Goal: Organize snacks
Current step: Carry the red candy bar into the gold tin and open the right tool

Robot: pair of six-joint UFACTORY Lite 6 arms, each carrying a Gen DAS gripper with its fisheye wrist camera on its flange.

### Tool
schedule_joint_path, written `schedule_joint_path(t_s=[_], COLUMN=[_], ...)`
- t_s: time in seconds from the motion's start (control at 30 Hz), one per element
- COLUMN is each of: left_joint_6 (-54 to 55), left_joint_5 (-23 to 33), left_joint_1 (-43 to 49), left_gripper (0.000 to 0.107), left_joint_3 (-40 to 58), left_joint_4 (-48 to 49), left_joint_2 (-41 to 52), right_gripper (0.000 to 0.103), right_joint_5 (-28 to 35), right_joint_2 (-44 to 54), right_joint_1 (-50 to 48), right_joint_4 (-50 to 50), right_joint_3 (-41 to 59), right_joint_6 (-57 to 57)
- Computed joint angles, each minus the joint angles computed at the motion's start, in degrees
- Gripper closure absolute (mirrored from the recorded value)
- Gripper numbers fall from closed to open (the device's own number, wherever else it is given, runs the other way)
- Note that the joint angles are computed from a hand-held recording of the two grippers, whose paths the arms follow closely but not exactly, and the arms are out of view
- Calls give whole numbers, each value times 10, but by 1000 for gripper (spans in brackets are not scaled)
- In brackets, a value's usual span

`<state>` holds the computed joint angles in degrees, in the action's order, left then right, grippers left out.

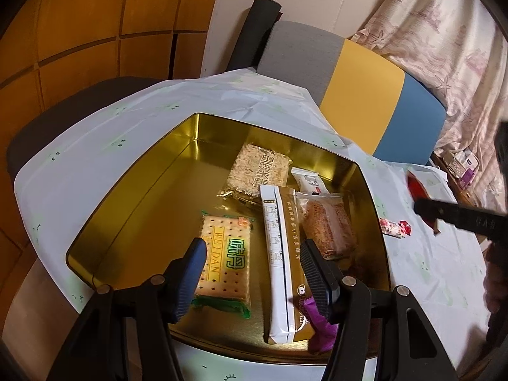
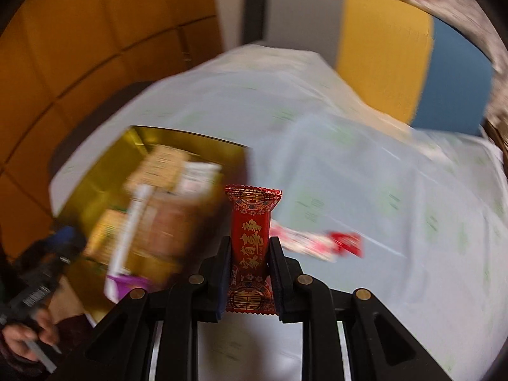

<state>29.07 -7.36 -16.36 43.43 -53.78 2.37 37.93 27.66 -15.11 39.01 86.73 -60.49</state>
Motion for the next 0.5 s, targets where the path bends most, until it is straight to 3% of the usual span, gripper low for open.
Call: schedule_joint_path(t_s=[0.1, 0.5], left_joint_6=[-27, -49], left_joint_5=[4, 3], left_joint_1=[6, 10], left_gripper=[45, 45], left_joint_3=[2, 2], left_joint_4=[27, 53], left_joint_2=[5, 9], right_gripper=[81, 78], right_joint_5=[-13, -58], right_joint_2=[-12, 100], right_joint_1=[53, 163], right_joint_4=[-5, -110], right_joint_3=[-9, 101], right_joint_6=[21, 162])
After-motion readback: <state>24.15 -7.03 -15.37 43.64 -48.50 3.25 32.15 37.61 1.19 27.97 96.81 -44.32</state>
